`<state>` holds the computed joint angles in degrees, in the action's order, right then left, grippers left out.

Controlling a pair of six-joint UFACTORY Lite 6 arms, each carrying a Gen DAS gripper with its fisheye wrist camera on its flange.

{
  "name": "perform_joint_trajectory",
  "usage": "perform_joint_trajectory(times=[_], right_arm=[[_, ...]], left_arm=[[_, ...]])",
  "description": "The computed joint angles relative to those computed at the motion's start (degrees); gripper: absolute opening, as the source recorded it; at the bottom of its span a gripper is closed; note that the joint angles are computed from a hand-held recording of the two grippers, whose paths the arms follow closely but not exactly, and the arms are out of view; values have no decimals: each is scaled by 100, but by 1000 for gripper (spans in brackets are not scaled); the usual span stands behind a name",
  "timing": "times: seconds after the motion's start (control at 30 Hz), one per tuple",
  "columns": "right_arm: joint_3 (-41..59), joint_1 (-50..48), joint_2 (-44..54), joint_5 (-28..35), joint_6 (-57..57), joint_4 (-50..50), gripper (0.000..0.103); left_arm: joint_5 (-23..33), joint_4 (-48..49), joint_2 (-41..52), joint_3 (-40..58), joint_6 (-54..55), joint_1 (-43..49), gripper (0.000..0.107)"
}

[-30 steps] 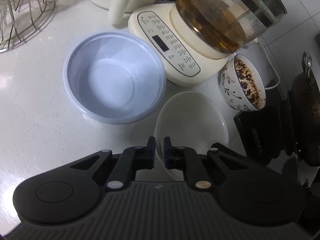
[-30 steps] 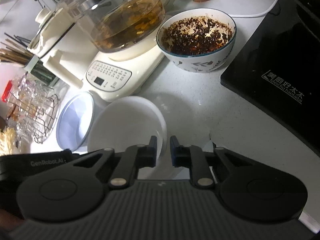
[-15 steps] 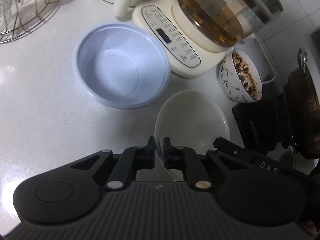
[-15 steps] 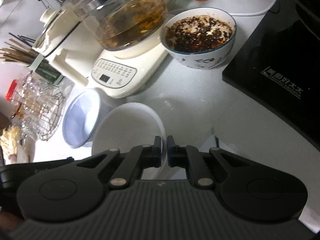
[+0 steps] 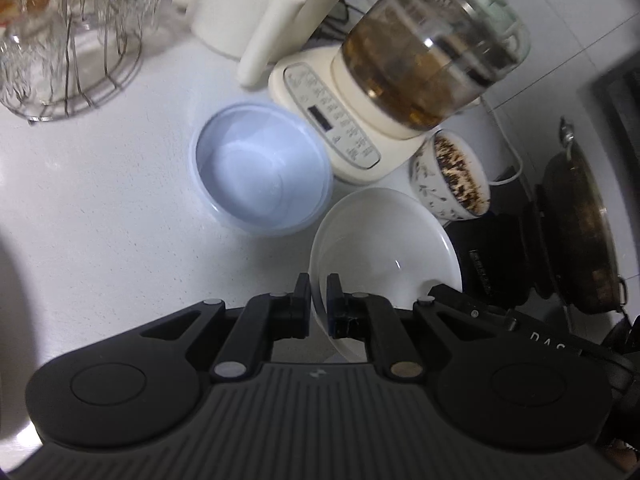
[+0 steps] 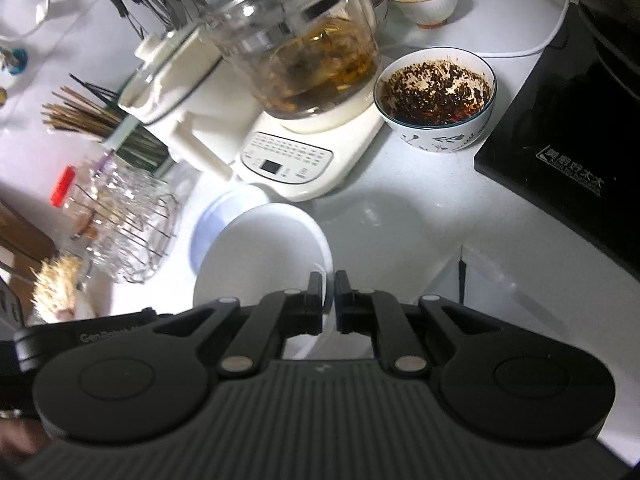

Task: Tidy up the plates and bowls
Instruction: 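Close the left gripper on the white bowl rim and lift it, then carry the white bowl with the left gripper and lower it into the blue bowl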

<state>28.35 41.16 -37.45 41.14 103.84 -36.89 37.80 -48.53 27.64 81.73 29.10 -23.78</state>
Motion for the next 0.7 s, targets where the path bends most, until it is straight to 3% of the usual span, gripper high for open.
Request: perform_joint_trajectory(times=[0.47,0.7], right_arm=[[1366,1750,441,1713,1269,-978,10],[1893,2512,912,2227,1614,-1186,10]], left_arm=[[767,-180,-1131,-125,617,679,9],[1171,-137,-1591,-296,751,1090,9]])
